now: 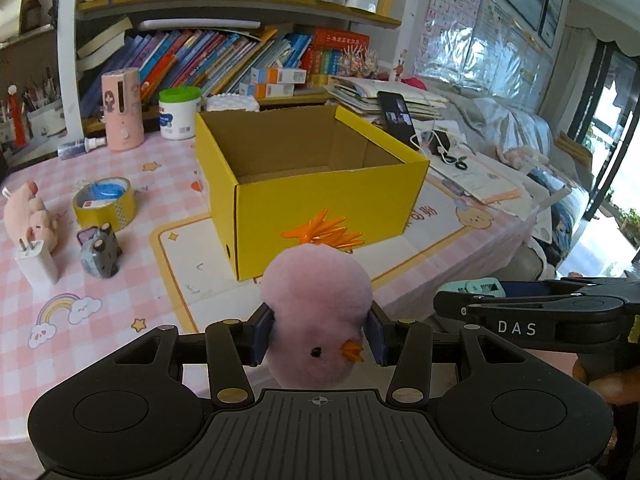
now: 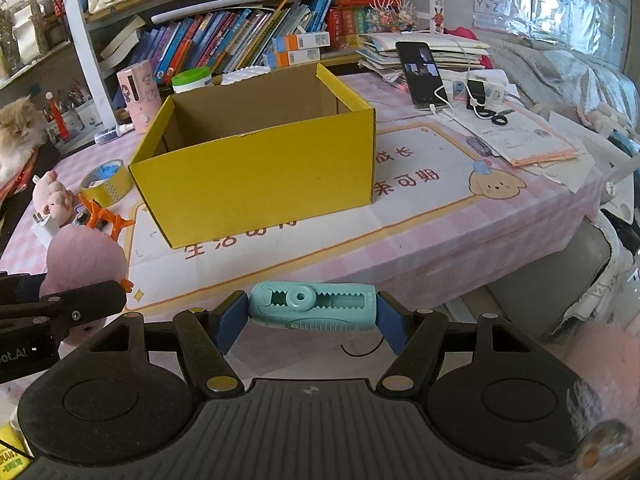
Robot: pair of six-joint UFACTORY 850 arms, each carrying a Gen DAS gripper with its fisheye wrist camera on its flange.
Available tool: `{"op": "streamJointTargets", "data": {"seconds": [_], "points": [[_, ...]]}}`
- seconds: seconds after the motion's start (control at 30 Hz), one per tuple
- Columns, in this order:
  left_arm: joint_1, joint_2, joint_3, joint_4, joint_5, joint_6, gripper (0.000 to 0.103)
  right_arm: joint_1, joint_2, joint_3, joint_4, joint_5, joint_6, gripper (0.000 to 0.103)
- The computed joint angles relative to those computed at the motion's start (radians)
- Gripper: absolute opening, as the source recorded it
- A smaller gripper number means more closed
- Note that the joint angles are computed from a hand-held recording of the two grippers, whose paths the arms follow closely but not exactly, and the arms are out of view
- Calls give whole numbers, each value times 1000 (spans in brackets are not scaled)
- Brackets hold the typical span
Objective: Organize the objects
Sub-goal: 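Carry the stapler and chick in both tools over the yellow box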
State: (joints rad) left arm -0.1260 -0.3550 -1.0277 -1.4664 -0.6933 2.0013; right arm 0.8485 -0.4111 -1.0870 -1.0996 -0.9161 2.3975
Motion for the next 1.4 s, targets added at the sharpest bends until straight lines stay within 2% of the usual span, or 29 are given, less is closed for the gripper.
{"op": "streamJointTargets", "data": {"seconds": [0.67, 0.9, 1.13, 1.23, 1.4], "points": [[-81, -2, -33, -195, 73, 48, 46, -105, 74, 81, -162, 87, -49, 67], [-116, -15, -81, -282, 92, 76, 46, -155, 119, 110, -280, 98, -57, 67], [-170, -71, -183, -386, 162, 123, 46, -241, 150, 113, -446, 112, -89, 67], [-192, -117, -247, -361, 211, 79, 46, -292, 143, 94, -510, 142, -130, 67], [-226, -210, -363, -188, 312, -104, 46, -385, 91, 31, -569, 252, -292, 67]]}}
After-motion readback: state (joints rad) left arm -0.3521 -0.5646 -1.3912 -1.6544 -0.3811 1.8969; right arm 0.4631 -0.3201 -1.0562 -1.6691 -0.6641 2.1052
